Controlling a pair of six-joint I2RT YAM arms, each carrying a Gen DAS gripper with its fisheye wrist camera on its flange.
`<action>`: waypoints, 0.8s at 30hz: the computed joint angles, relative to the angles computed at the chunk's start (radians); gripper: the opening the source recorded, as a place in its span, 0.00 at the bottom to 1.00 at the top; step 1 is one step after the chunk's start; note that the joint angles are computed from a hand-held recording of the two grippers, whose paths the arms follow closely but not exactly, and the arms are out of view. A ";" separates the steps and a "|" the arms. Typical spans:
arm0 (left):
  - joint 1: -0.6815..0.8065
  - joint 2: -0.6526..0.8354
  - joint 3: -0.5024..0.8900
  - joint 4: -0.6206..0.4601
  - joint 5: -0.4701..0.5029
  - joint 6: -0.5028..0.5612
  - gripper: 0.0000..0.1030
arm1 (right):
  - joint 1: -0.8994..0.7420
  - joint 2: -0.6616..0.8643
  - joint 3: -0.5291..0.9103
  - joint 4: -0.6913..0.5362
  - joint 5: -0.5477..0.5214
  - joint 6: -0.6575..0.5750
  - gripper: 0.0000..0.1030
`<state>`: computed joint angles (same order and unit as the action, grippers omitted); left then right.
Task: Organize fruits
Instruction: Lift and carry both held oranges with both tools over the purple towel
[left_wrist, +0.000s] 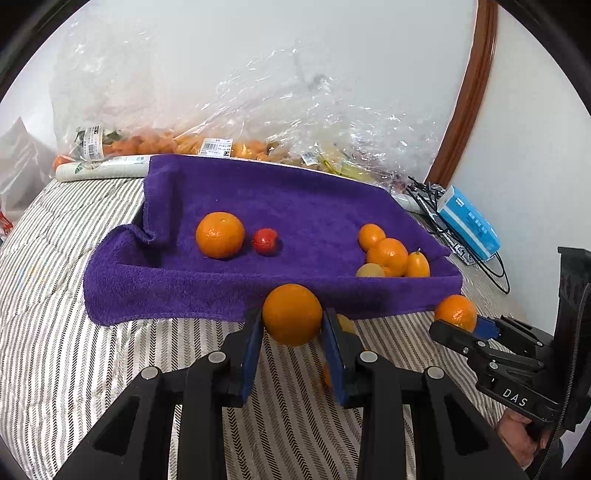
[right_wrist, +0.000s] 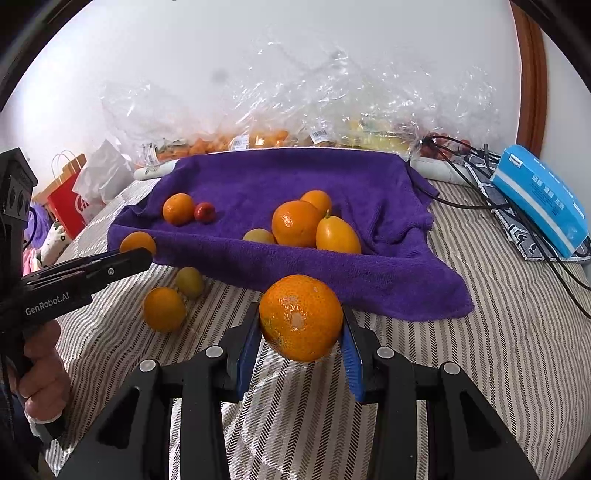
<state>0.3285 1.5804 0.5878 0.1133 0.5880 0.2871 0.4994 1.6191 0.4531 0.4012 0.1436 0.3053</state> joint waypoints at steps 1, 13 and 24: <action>0.000 0.000 0.001 -0.004 0.001 0.001 0.30 | 0.001 -0.003 -0.003 0.002 0.000 0.000 0.39; 0.007 -0.029 0.001 -0.062 0.052 0.043 0.30 | 0.002 -0.034 -0.036 0.046 -0.010 -0.002 0.39; 0.065 -0.128 -0.012 -0.199 0.106 0.122 0.30 | -0.008 -0.199 -0.020 -0.068 -0.008 -0.002 0.39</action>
